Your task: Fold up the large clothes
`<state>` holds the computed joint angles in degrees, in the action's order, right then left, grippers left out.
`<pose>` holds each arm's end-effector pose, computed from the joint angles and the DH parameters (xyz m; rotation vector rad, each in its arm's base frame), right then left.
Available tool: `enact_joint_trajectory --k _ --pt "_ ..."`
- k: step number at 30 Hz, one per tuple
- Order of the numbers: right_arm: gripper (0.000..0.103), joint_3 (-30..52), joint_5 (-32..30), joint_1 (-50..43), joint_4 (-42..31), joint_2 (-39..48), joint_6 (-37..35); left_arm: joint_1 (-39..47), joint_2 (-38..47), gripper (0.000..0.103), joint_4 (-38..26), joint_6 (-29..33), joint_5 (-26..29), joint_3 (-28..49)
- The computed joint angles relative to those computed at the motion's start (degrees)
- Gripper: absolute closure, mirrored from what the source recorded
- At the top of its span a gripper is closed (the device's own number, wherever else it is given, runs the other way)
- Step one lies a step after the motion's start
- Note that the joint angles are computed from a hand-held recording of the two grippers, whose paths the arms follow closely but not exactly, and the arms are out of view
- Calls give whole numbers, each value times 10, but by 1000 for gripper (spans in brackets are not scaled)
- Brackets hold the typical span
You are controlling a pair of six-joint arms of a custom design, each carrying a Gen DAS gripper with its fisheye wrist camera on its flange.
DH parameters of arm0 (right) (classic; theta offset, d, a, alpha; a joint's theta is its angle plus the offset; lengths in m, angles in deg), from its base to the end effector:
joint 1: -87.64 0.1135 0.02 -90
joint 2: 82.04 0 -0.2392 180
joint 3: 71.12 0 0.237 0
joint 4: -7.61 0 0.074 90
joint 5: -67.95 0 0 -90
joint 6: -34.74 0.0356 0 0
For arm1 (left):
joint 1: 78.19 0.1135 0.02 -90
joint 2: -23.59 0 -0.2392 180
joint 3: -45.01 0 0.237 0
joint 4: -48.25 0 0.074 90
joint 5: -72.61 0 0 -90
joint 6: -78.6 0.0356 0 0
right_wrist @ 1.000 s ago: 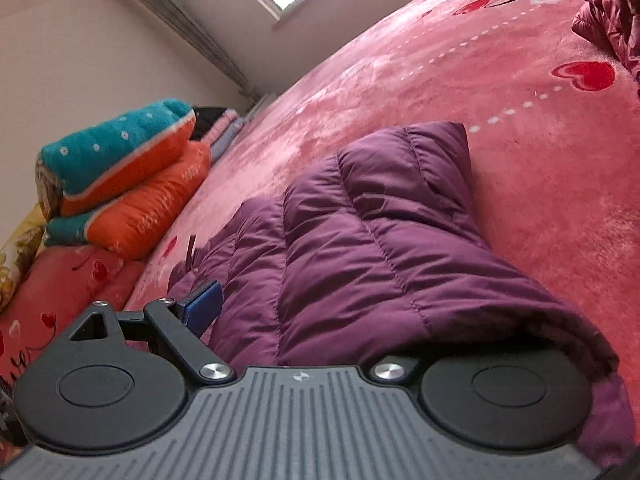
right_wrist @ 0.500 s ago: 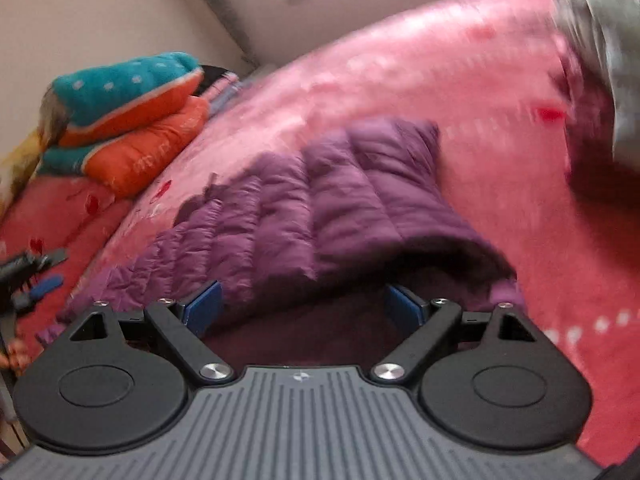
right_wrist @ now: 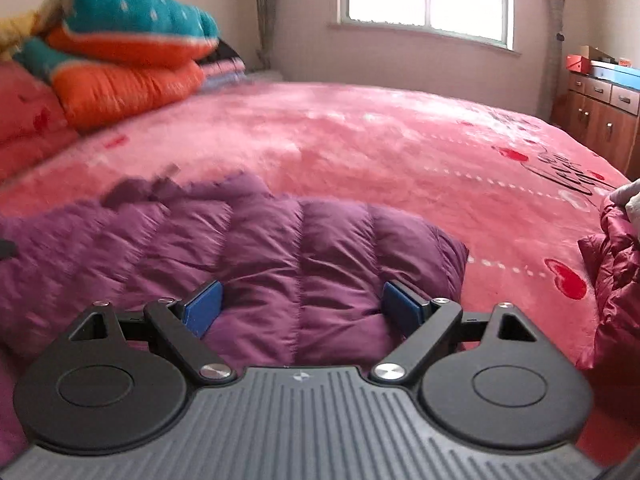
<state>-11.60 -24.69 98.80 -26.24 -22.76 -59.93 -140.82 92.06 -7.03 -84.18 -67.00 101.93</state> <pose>0.2215 0.0454 0.2595 -0.3237 2.1345 0.1152 0.1172 -0.1675 0.1993 -0.4021 2.1722 -0.0315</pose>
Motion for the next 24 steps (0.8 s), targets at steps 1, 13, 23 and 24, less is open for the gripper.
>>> enact_joint_trajectory --k 1,13,23,24 --pt "0 2 -3 -5 8 19 -5 5 0 63 13 3 6 -7" --pt "0 -6 -22 -34 74 107 -3 33 33 61 119 32 42 -55" --pt "0 -26 -11 -20 79 84 1 17 92 61 151 26 -1 -57" --pt "0 -28 -16 -23 81 82 1 16 90 61 150 24 -4 -58"
